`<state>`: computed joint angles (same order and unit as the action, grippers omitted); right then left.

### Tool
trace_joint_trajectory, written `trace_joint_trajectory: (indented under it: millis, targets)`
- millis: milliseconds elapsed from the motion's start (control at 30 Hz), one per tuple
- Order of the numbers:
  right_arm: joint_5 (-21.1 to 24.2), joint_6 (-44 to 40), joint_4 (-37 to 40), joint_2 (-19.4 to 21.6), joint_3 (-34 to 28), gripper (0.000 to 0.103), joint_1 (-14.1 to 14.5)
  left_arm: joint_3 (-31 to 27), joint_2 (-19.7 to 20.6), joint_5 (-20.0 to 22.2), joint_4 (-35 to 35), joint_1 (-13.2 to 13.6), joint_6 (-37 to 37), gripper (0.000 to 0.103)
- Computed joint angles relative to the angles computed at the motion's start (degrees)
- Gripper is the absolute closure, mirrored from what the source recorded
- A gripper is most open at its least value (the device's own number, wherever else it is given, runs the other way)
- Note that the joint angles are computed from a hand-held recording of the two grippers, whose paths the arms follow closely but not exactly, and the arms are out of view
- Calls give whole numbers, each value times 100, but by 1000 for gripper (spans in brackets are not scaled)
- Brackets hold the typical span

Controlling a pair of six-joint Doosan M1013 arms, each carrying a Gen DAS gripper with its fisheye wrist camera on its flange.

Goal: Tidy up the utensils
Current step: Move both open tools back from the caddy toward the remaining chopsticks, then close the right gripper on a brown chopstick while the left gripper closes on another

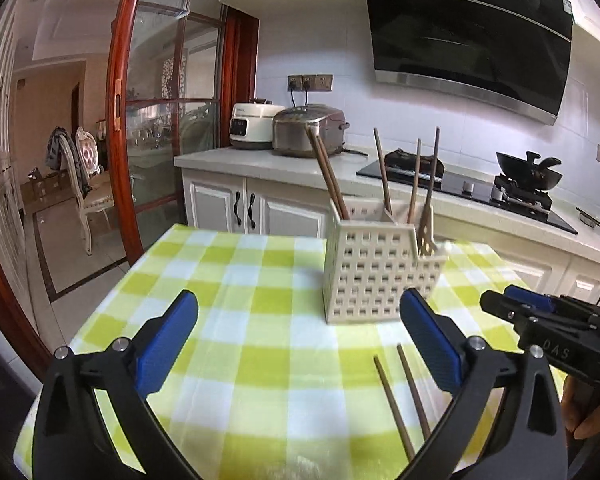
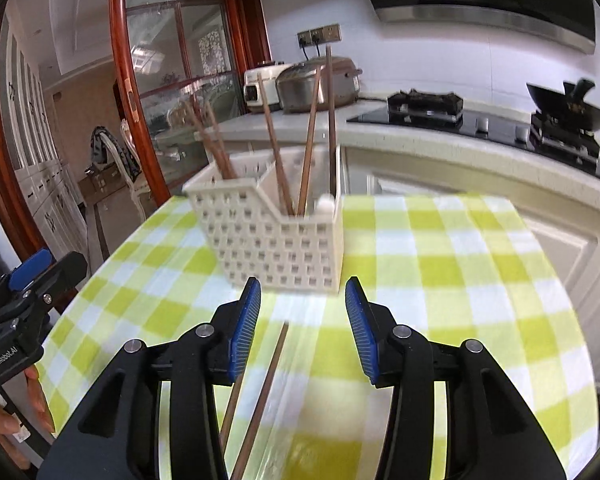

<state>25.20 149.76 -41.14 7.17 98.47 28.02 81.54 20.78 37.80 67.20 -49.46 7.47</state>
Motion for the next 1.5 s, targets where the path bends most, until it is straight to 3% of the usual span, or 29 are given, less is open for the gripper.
trace_joint_trajectory:
  millis: [233, 433, 633, 1000, 1200, 1233, 1333, 1500]
  targets:
    - [172, 217, -74, 40, 213, 59, 156, 351, -52, 20, 105, -71, -237, 5]
    - [425, -165, 271, 224, 165, 59, 203, 451, 8, -4, -398, 0, 118, 5]
    - [630, -691, 777, 457, -56, 61, 195, 512, 0, 106, -314, 17, 62, 5]
    - [1067, -1414, 1532, 780, -419, 73, 190, 590, -70, 83, -78, 29, 0, 5]
    - [1392, -1288, 1164, 875, -552, 80, 303, 584, -51, 38, -240, 61, 118, 5]
    - [1418, -1305, 1122, 886, -565, 86, 325, 583, -49, 40, -256, 63, 121, 5]
    - [1427, -1326, 1103, 886, -562, 95, 348, 561, -44, 59, -361, 64, 190, 5]
    - [1225, -1338, 1305, 765, -408, 97, 267, 490, -21, 69, -577, 37, 396, 5]
